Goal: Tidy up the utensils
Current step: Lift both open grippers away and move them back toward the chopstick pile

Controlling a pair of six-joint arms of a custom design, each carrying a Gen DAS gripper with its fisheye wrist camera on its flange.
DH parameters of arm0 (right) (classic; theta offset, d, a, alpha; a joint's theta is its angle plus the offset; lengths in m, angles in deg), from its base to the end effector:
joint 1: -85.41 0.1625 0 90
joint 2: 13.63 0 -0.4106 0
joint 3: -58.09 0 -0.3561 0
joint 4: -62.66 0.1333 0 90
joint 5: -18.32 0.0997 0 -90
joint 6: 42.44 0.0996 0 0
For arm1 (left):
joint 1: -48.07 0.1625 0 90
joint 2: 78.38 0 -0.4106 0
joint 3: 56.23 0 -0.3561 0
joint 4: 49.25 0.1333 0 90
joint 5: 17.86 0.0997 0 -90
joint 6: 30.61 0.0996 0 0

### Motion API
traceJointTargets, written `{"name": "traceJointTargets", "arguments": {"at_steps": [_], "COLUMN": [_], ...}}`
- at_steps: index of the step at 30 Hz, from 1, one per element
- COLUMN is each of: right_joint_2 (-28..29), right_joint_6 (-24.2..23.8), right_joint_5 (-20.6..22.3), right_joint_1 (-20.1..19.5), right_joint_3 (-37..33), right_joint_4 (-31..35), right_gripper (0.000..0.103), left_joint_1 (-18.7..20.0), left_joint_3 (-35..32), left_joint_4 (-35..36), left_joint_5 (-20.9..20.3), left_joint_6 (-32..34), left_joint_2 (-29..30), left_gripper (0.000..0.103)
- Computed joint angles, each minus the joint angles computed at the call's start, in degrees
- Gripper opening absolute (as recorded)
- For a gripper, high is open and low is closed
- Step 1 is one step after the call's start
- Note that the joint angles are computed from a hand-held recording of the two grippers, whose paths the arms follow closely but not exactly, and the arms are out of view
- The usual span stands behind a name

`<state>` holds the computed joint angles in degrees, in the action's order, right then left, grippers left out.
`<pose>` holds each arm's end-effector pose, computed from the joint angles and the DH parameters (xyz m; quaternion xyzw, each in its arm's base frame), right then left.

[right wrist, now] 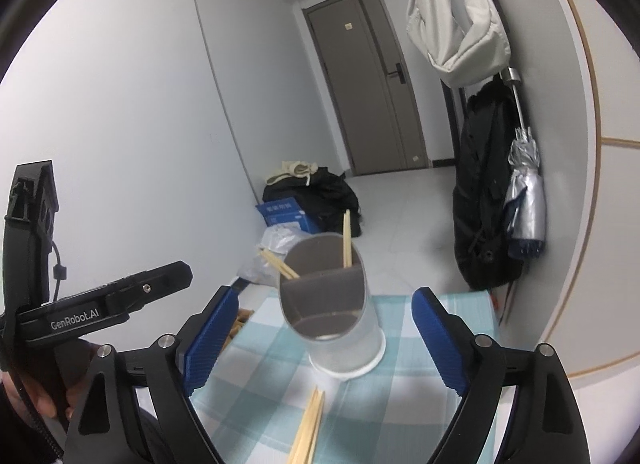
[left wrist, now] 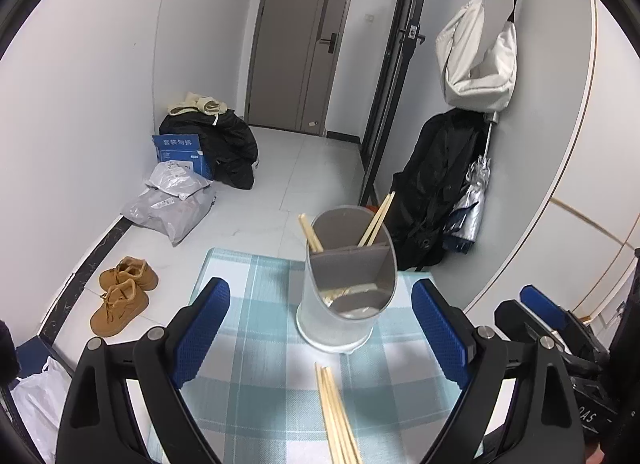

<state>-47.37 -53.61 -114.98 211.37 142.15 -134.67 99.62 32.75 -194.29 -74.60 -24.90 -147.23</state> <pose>0.4542 -0.5154 0.1607 0.1652 -0.8191 0.5028 0.2214 -0.2333 -0.5961 0.4116 0.2640 0.8793 -0.3527 0.1809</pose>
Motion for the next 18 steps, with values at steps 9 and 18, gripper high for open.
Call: {"name": "traceJointTargets", "arguments": {"at_steps": [9,18], "right_joint_2": [2.10,0.66], "right_joint_6": [-0.77,6.75], "right_joint_5": [-3.88,-1.73], "right_joint_1": [0.01,-1.88], "right_joint_3": [2.75,7.47], "right_joint_4": [-4.03,3.45], "right_gripper": [0.095,0.094], "left_joint_1": [1.65,4.75], "left_joint_3": [4.91,5.47], "left_joint_4": [-2.91,-0.29], "left_joint_5": [-0.09,-2.20], "left_joint_6": [-0.63,-2.59], "left_joint_2": [-1.33,-0.69], "left_gripper": [0.089,0.089]}}
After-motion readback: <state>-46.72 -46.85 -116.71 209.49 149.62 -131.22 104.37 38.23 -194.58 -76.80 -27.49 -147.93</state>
